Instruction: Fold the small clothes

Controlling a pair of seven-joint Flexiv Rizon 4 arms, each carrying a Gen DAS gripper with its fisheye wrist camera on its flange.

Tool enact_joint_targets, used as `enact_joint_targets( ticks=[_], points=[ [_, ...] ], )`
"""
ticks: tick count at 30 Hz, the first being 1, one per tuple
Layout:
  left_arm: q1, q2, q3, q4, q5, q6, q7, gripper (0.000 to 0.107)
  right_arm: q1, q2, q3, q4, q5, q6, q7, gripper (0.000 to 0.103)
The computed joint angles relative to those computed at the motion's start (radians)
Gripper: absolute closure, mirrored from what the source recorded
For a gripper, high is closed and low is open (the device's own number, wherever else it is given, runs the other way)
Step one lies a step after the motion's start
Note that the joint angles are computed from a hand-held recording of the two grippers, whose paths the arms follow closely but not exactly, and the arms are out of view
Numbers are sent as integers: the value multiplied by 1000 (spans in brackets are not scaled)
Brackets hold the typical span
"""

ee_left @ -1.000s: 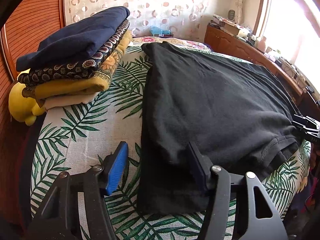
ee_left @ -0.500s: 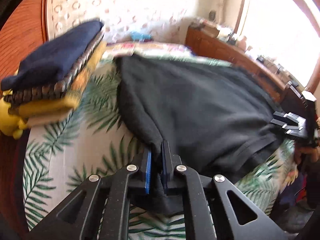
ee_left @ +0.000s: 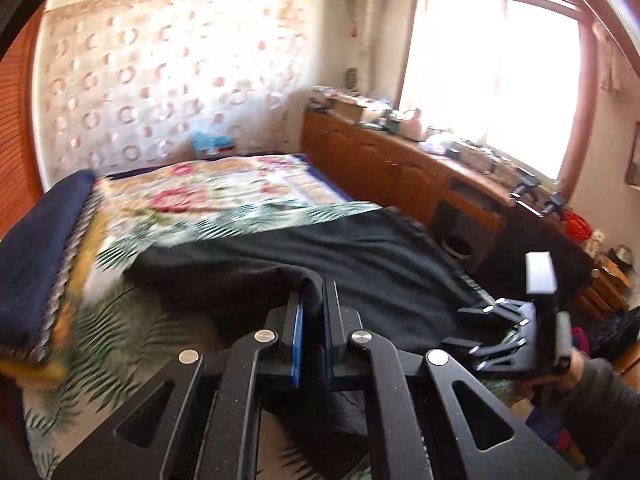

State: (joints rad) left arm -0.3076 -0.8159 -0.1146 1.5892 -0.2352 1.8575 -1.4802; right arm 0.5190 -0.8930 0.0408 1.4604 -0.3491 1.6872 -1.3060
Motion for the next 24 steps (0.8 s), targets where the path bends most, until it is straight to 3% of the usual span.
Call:
enact_joint_targets(
  ticks=[7,9,11,14,15,18,24],
  points=[
    [-31,-21,-9,-76,12,-84,37,96,-19,-4,23,-5,-1,1,-9,40],
    [-5,-20,-45,-59,29,-84,46,85,-27,-7,34,-9,-1,-1,-12,40],
    [-10,-16,-36,-43,27,-71,38,67,-33,-9,41,-12,-2,-3,-16,40],
    [1,3,-39,8,33,-29,22,57,-16,-6,16,-7,6,2,-8,40],
    [-2,11,-30,25,29,-15,15,54,-9,-4,6,-5,8,3,-5,40],
    [-38,26,26,67,7,37,-7,28,-15,5,18,0,11,-7,1,40],
    [-116,41,135,144,-101,107,-30,24,-107,18,203,7,-35,17,-73,40]
  ],
)
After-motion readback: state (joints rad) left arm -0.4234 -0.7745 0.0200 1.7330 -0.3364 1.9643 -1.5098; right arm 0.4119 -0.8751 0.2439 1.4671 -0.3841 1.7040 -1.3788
